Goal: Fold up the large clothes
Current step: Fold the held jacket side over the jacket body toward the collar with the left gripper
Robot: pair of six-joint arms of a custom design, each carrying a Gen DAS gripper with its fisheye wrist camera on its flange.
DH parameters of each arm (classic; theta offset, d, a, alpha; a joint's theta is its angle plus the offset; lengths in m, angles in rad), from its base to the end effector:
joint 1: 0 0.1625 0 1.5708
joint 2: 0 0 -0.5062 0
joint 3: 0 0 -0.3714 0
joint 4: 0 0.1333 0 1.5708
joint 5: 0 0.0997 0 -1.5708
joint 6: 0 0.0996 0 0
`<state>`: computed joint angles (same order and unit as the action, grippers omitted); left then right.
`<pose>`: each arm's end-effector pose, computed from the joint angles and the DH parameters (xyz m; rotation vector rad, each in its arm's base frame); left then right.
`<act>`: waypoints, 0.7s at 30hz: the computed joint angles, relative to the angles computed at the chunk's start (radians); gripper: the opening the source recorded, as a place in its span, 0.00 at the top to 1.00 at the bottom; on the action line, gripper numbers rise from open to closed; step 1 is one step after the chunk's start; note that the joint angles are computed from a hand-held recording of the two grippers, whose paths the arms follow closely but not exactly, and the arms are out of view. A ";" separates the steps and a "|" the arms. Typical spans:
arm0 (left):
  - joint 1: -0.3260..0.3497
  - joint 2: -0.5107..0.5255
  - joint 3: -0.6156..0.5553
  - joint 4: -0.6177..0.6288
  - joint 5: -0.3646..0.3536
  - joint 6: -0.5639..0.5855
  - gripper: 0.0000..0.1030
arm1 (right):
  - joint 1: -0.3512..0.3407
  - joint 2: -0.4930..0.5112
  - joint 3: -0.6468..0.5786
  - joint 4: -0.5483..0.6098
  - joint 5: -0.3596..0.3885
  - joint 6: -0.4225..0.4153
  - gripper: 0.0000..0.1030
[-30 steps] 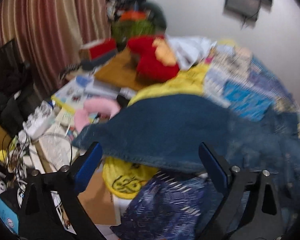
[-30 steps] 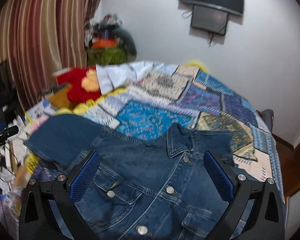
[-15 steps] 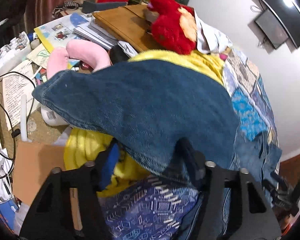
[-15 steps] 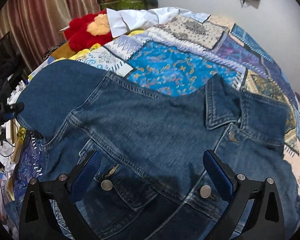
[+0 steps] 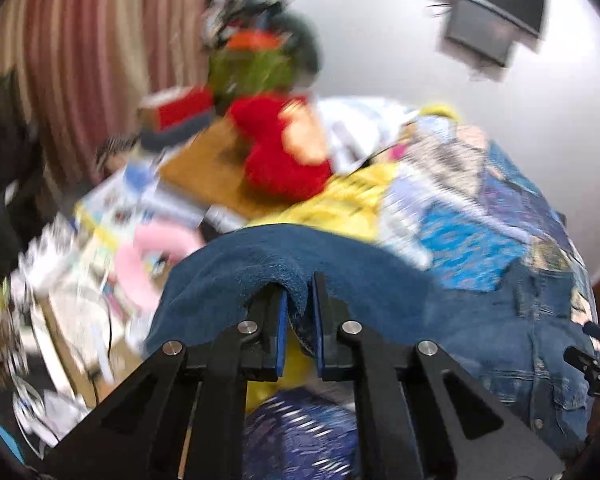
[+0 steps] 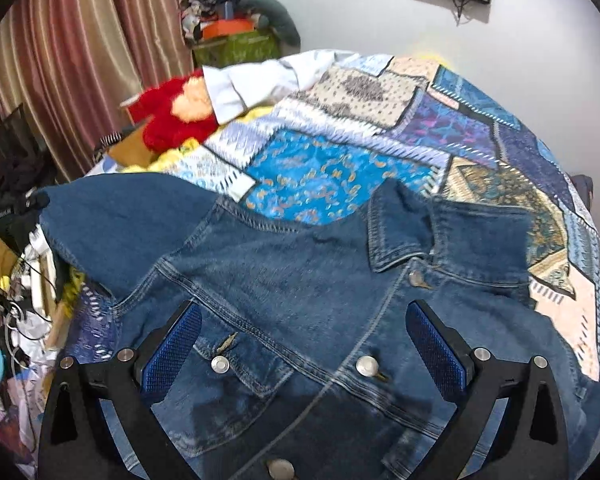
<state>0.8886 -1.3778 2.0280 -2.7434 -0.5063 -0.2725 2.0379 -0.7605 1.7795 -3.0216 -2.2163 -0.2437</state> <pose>-0.1462 -0.5296 0.4424 0.1071 2.1980 -1.1043 0.3741 -0.5788 0.1646 0.6916 -2.3856 0.6323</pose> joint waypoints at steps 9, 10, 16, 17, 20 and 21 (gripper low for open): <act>-0.095 0.171 -0.068 -0.063 -0.123 0.191 0.91 | 0.017 -0.132 0.112 -0.097 -0.037 -0.042 0.01; -0.092 0.187 -0.074 -0.042 -0.150 0.184 0.91 | 0.015 -0.148 0.125 -0.102 -0.041 -0.043 0.01; -0.040 0.273 -0.096 0.130 -0.377 0.087 0.91 | -0.001 -0.219 0.200 -0.135 -0.089 -0.031 0.01; -0.039 0.285 -0.091 0.153 -0.400 0.073 0.91 | -0.007 -0.231 0.214 -0.134 -0.090 -0.019 0.01; -0.039 0.324 -0.073 0.208 -0.419 0.060 0.91 | -0.026 -0.261 0.242 -0.119 -0.081 0.029 0.01; -0.039 0.329 -0.063 0.220 -0.426 0.057 0.91 | -0.033 -0.270 0.248 -0.113 -0.074 0.046 0.01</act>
